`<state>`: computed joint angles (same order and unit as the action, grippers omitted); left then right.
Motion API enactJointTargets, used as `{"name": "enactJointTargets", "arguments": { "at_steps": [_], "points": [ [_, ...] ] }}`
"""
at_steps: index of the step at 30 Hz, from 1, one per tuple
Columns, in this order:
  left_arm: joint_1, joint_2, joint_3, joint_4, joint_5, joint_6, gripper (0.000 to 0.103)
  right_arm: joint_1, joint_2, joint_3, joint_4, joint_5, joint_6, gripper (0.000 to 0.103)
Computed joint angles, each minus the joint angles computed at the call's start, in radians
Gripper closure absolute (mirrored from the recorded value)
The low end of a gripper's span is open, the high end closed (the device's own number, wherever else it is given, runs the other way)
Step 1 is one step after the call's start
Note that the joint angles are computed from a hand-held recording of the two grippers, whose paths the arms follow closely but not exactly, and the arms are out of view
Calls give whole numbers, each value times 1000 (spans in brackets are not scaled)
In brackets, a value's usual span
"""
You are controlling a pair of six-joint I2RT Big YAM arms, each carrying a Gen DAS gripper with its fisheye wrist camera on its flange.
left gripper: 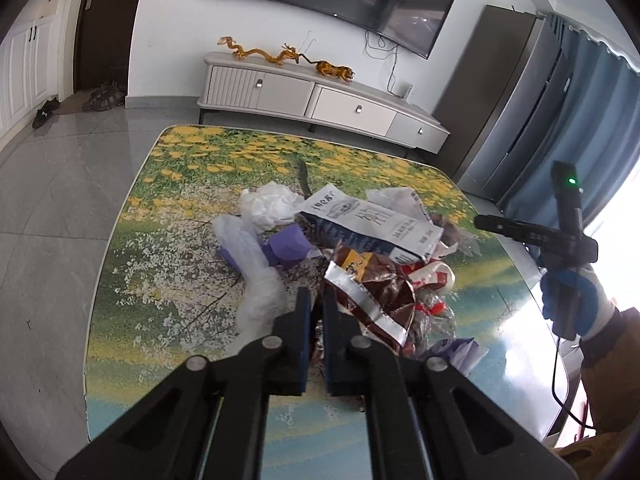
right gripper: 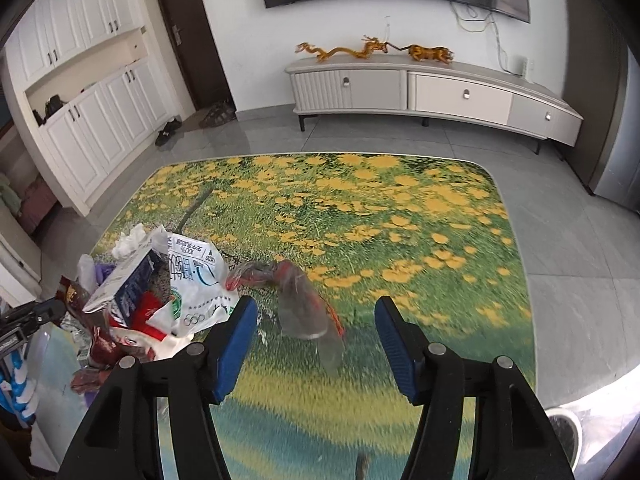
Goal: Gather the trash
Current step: 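Grasp the brown wrapper with the left tool while the right tool grasps clear plastic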
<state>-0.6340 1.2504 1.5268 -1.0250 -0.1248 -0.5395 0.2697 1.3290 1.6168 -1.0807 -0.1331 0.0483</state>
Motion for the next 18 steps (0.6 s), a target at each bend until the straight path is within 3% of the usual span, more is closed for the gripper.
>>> {"name": "enactJointTargets", "arguments": {
  "at_steps": [13, 15, 18],
  "points": [
    [-34, -24, 10, 9, -12, -49, 102, 8, 92, 31, -16, -20, -36, 44],
    [-45, -31, 18, 2, -30, -52, 103, 16, 101, 29, -20, -12, -46, 67],
    [-67, -39, 37, -10, -67, -55, 103, 22, 93, 13, -19, -9, -58, 92]
  ]
}}
